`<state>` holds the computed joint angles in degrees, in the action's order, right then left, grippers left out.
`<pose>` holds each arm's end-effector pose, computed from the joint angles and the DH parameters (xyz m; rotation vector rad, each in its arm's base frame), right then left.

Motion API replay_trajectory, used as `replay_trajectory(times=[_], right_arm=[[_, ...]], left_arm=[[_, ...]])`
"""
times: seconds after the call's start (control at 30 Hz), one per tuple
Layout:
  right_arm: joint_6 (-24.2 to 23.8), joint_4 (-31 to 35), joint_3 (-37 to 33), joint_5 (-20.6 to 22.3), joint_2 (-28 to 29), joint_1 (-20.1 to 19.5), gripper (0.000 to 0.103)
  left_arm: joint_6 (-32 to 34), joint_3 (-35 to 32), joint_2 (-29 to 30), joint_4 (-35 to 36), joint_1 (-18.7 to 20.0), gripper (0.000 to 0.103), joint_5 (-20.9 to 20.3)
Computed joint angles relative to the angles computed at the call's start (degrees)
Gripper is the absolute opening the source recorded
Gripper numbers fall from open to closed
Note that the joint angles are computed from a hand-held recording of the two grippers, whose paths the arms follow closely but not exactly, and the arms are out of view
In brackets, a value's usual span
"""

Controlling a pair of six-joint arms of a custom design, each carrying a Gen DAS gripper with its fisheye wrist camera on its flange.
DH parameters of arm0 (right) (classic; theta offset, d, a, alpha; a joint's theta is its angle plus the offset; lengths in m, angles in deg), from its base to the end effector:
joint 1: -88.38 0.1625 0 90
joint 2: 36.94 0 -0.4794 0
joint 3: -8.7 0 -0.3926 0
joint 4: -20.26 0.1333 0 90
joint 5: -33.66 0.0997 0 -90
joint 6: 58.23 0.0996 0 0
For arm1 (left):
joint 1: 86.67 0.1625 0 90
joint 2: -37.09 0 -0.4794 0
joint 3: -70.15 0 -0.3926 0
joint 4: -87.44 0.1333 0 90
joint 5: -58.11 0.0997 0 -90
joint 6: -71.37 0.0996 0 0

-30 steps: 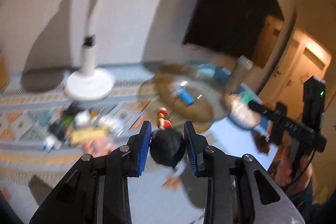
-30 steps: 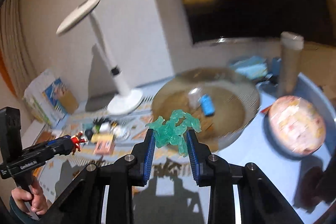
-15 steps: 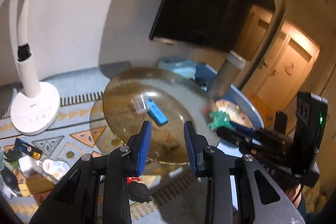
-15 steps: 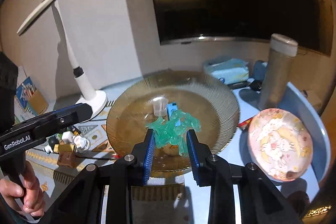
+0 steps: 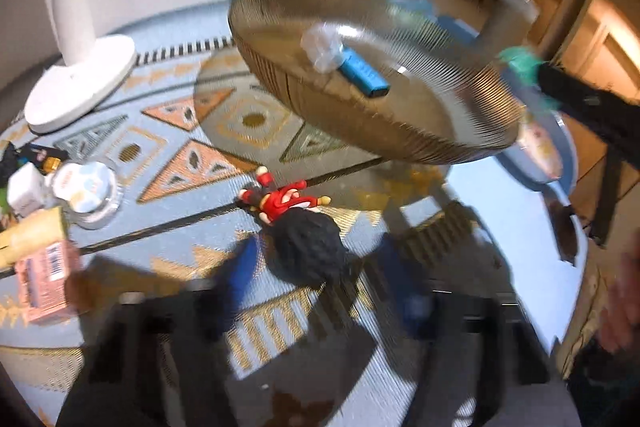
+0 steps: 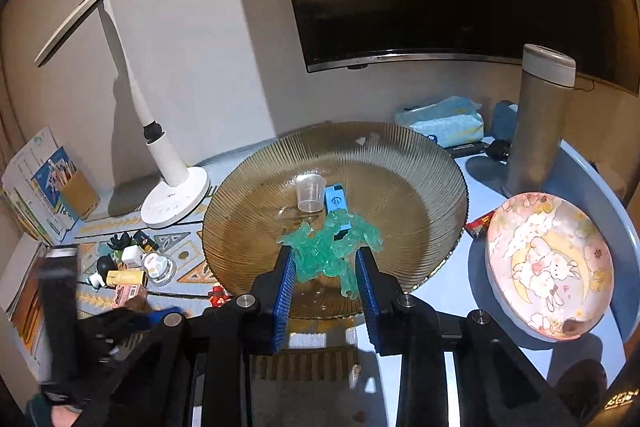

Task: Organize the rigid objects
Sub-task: 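Carry figurine and green toy into the amber bowl and open both tools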

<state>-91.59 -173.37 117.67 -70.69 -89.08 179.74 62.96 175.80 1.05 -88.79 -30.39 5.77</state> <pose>0.1240 -0.6449 0.2190 0.6209 -2.4462 0.9608 -0.1952 -0.6422 0.0295 0.4350 2.5173 -0.6605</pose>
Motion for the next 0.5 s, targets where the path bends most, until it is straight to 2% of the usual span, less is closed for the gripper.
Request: replay_trajectory(times=[0.03,0.17,0.3,0.37,0.43,0.5], right_arm=[[0.05,-0.20,0.29,0.03,-0.23,-0.04,0.030],[-0.44,-0.97,1.19,0.84,-1.28,-0.37,0.030],[0.90,-1.29,1.58,3.15,-2.67,-0.39,0.030],[1.28,-1.61,1.60,4.34,-3.22,-0.31,0.030],[1.33,-1.88,1.41,5.00,-3.45,0.02,0.030],[0.79,-1.06,0.38,3.49,-2.73,0.65,0.030]], left_arm=[[0.76,0.27,0.16,-1.24,-0.17,0.032,0.55],[2.03,4.33,-2.26,-8.08,-1.31,0.032,-0.43],[2.09,7.98,-5.78,-16.38,-4.17,0.032,0.33],[4.66,8.43,-6.68,-21.54,-6.06,0.032,-0.20],[7.47,6.52,-6.39,-22.29,-6.78,0.032,-0.47],[9.04,3.96,-5.99,-20.52,-6.66,0.032,-2.39]])
